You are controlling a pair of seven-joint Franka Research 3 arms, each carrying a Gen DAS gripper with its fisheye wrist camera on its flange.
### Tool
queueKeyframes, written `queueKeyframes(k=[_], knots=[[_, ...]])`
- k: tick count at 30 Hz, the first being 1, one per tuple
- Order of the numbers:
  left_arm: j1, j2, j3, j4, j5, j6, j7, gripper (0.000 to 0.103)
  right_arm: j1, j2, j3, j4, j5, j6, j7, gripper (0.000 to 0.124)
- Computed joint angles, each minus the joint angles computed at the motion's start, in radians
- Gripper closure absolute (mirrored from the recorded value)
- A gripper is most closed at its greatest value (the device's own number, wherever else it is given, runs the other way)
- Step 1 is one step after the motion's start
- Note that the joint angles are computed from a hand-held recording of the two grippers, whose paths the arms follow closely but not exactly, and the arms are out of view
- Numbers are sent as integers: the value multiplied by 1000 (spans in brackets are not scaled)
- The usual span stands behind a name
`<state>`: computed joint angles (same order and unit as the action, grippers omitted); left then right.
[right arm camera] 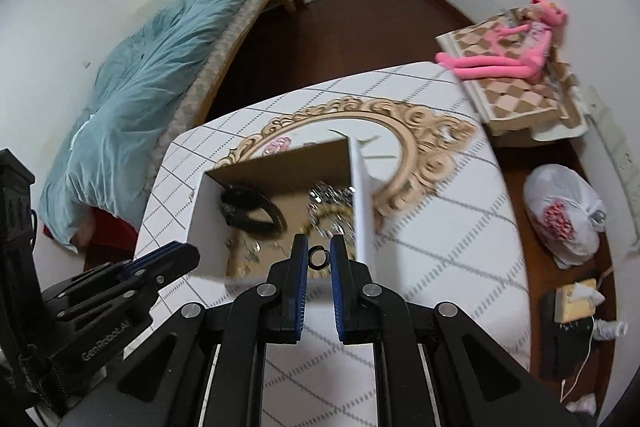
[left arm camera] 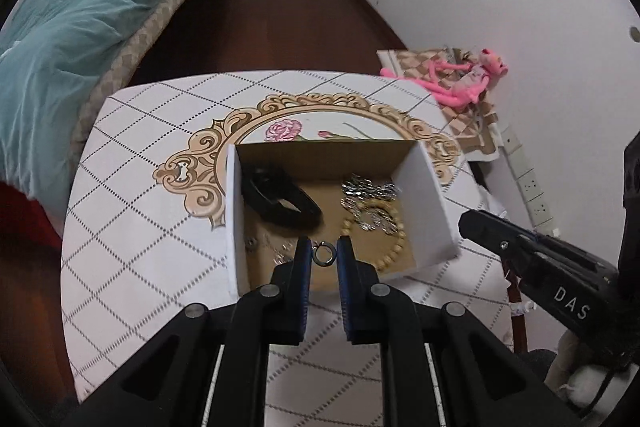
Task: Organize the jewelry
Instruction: 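Carry both black rings into the white box and open both tools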
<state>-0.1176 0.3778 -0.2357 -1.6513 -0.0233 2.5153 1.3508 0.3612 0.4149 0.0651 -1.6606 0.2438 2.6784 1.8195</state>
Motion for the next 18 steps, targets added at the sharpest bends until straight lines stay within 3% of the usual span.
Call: queueKeyframes(k=[6, 10, 12, 14, 16, 18], knots=[[2, 89, 13, 141, -2, -101, -26, 91, -31, 171, 19, 261, 37, -215, -36, 112], [-20, 119, 41, 209, 51, -159, -89, 85, -34, 218, 15, 342, 48, -292, -24, 111], [-22, 114, 45, 207, 73, -155, -106, 66, -33, 213, 11, 340, 47, -290, -25, 110], [-17, 93, 48, 179, 83, -127, -123, 36, -24, 198, 1, 326, 31, -280, -21, 102], [-16, 80, 52, 164, 99, -120, -139, 34, -14, 181, -11, 311, 6, -271, -13, 87], [-22, 57, 65, 133, 129, -115, -172, 34, 0, 160, -28, 288, -27, -268, 6, 86]])
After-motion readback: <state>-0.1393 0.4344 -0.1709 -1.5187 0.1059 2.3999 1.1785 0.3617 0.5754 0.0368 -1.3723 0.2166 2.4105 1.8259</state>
